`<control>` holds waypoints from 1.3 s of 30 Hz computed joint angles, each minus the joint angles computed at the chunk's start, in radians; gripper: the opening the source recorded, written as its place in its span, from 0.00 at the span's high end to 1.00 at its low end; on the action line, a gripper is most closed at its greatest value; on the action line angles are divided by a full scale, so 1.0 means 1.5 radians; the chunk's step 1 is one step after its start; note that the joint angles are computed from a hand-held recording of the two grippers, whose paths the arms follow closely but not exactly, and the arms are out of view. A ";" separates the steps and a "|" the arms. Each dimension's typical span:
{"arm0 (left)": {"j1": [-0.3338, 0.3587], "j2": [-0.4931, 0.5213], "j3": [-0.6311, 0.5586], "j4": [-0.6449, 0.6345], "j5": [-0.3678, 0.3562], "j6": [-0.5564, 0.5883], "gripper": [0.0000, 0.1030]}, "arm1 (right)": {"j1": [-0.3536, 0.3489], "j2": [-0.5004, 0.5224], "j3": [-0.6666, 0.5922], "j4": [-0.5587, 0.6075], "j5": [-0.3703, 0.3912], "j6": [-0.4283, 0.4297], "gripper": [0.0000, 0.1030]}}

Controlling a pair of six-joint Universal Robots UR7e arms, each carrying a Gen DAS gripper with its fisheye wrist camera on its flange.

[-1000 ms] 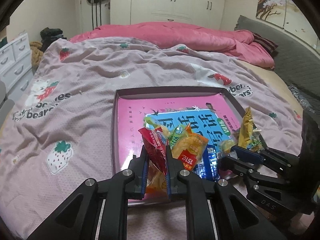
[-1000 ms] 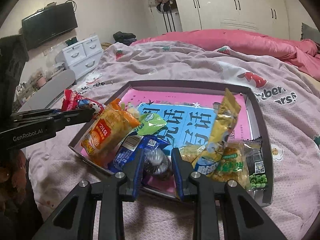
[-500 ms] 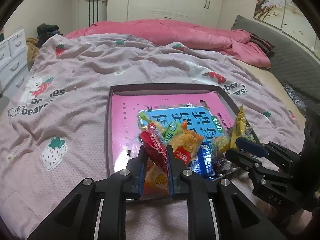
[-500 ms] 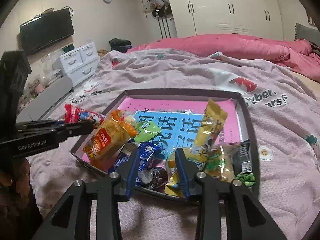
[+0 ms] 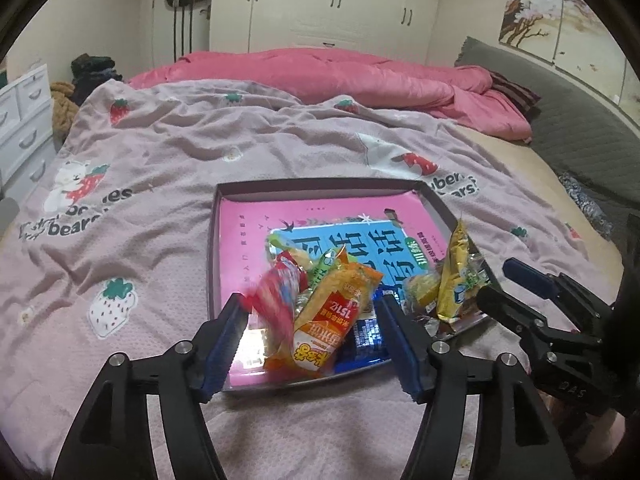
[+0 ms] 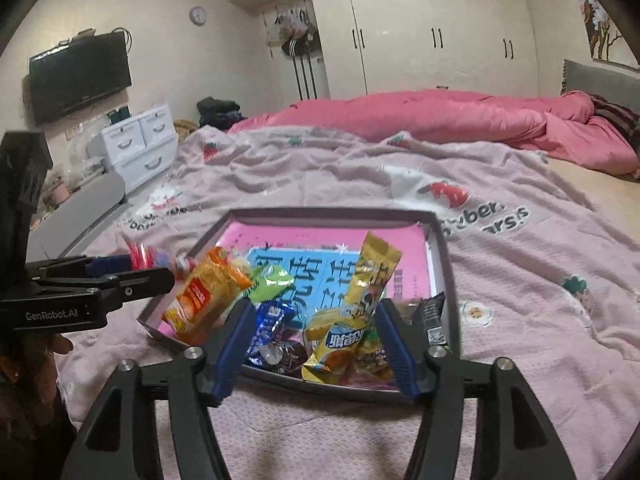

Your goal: Organize snacks

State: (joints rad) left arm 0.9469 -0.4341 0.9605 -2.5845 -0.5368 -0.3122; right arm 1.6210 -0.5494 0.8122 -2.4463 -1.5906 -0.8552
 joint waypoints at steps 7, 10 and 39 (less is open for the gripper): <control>-0.022 -0.052 0.071 0.057 -0.006 -0.089 0.25 | 0.010 -0.052 0.084 -0.078 -0.044 -0.004 0.31; -0.032 -0.074 0.109 0.079 -0.021 -0.135 0.24 | 0.013 -0.077 0.119 -0.086 -0.069 0.011 0.28; -0.070 -0.102 0.182 0.165 -0.066 -0.261 0.23 | 0.013 -0.172 0.266 -0.129 -0.167 0.054 0.10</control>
